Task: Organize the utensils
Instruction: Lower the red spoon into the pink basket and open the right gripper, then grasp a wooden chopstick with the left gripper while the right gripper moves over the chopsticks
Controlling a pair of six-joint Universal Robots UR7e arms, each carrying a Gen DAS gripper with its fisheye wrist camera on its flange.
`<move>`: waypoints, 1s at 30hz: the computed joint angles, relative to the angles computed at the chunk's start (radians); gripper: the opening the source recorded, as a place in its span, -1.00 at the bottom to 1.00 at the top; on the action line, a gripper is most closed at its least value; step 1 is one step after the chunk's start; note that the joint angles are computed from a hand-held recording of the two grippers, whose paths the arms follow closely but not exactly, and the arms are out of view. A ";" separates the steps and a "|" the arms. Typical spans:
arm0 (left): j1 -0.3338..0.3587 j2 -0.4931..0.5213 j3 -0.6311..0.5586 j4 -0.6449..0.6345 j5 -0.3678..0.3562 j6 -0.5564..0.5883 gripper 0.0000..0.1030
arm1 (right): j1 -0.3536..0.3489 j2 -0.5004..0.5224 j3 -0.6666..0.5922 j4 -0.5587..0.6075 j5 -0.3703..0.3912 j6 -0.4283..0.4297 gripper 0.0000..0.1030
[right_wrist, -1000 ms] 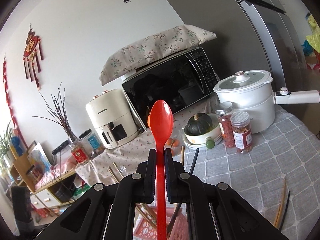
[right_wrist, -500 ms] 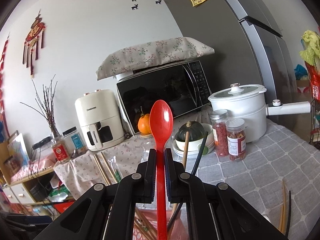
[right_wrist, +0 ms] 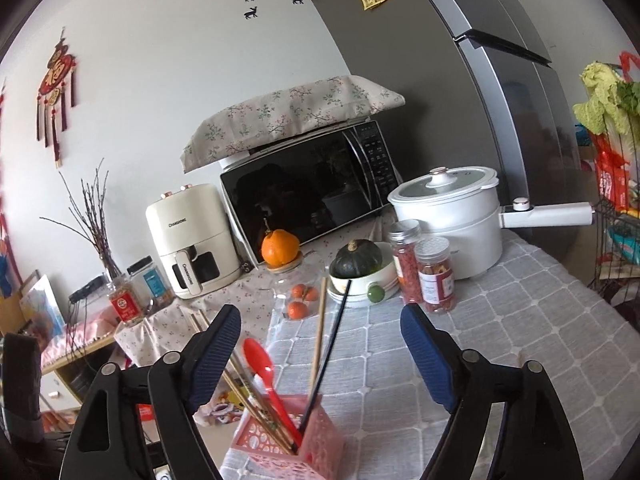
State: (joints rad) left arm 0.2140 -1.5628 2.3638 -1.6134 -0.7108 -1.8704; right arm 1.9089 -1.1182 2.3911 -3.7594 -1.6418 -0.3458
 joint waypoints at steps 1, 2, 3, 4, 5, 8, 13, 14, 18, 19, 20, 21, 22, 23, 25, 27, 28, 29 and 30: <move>0.002 0.011 -0.001 -0.019 -0.001 0.008 0.69 | -0.001 -0.029 -0.001 0.043 -0.017 0.008 0.67; 0.004 0.021 -0.002 -0.041 -0.002 0.020 0.70 | -0.003 -0.058 -0.003 0.089 -0.033 0.018 0.67; 0.006 0.036 -0.004 -0.063 -0.004 0.033 0.73 | -0.004 -0.089 -0.005 0.139 -0.052 0.027 0.70; 0.008 0.052 -0.009 -0.082 -0.007 0.047 0.75 | -0.006 -0.115 -0.007 0.181 -0.069 0.029 0.73; 0.011 0.070 -0.014 -0.099 -0.011 0.062 0.75 | -0.007 -0.139 -0.008 0.221 -0.090 0.029 0.74; 0.017 0.131 -0.033 -0.162 -0.019 0.127 0.78 | -0.013 -0.205 -0.019 0.356 -0.165 0.008 0.80; 0.052 0.230 -0.065 -0.294 -0.038 0.270 0.82 | -0.056 -0.291 -0.022 0.502 -0.237 -0.004 0.82; 0.061 0.246 -0.071 -0.318 -0.044 0.293 0.82 | -0.066 -0.305 -0.030 0.543 -0.248 0.014 0.82; 0.091 0.309 -0.107 -0.358 -0.056 0.349 0.82 | -0.110 -0.355 -0.070 0.723 -0.255 0.078 0.82; 0.099 0.320 -0.113 -0.376 -0.059 0.371 0.83 | -0.116 -0.361 -0.077 0.748 -0.263 0.079 0.82; 0.106 0.334 -0.118 -0.400 -0.063 0.394 0.83 | -0.121 -0.366 -0.085 0.768 -0.271 0.077 0.82; 0.113 0.350 -0.124 -0.428 -0.066 0.421 0.83 | -0.126 -0.370 -0.093 0.790 -0.281 0.071 0.82; 0.118 0.364 -0.131 -0.441 -0.068 0.442 0.83 | -0.128 -0.371 -0.105 0.813 -0.296 0.063 0.82; 0.123 0.380 -0.142 -0.445 -0.069 0.457 0.83 | -0.125 -0.368 -0.117 0.835 -0.314 0.059 0.82; 0.134 0.410 -0.161 -0.457 -0.073 0.486 0.83 | -0.132 -0.368 -0.140 0.882 -0.341 0.051 0.82; 0.145 0.434 -0.173 -0.475 -0.079 0.505 0.83 | -0.154 -0.378 -0.155 0.916 -0.329 0.054 0.82; 0.150 0.442 -0.176 -0.485 -0.081 0.513 0.83 | -0.170 -0.386 -0.155 0.917 -0.312 0.058 0.82; 0.156 0.451 -0.181 -0.491 -0.084 0.517 0.83 | -0.188 -0.391 -0.159 0.923 -0.296 0.063 0.82; 0.162 0.461 -0.187 -0.495 -0.088 0.522 0.83 | -0.205 -0.392 -0.169 0.945 -0.289 0.070 0.82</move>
State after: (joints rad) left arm 0.3760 -1.1023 2.1770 -2.1088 -0.7991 -1.3484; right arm 1.7042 -1.5107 2.2222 -2.8146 -1.9306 -0.2760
